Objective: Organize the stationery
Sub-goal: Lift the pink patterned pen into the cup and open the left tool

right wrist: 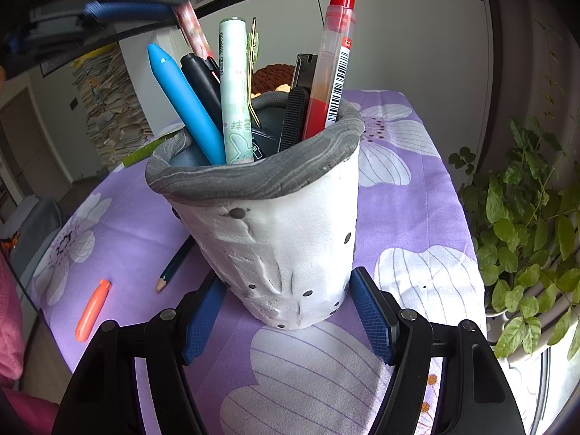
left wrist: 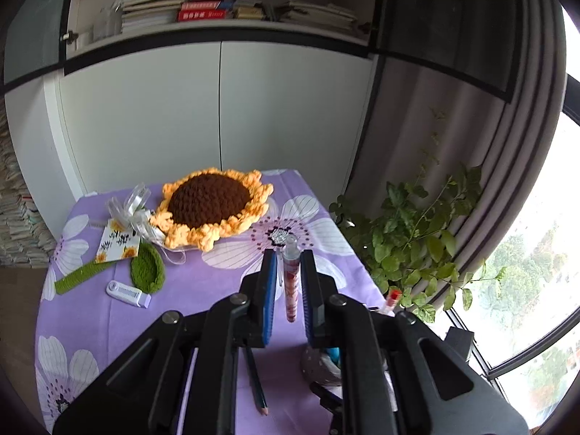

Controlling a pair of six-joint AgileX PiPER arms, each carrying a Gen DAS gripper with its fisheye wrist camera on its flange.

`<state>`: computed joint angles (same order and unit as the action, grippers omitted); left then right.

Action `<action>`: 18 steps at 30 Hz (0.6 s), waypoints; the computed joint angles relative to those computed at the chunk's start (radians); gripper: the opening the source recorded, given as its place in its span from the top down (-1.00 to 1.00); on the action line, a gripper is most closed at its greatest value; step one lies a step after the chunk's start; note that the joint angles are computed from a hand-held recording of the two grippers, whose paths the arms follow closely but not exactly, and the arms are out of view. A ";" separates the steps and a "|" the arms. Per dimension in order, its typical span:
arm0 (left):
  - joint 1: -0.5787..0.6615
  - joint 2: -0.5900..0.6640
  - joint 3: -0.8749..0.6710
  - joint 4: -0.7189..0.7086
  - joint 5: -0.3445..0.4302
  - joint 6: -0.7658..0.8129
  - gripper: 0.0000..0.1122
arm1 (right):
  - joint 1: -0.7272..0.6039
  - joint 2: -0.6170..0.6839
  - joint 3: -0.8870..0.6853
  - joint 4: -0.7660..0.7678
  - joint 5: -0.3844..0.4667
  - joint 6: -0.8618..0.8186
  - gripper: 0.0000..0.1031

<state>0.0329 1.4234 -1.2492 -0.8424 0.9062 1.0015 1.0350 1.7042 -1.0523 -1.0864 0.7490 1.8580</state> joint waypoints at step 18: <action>0.093 -0.130 0.042 -0.136 0.161 0.141 0.80 | -0.001 -0.001 0.001 0.000 -0.001 -0.001 -0.39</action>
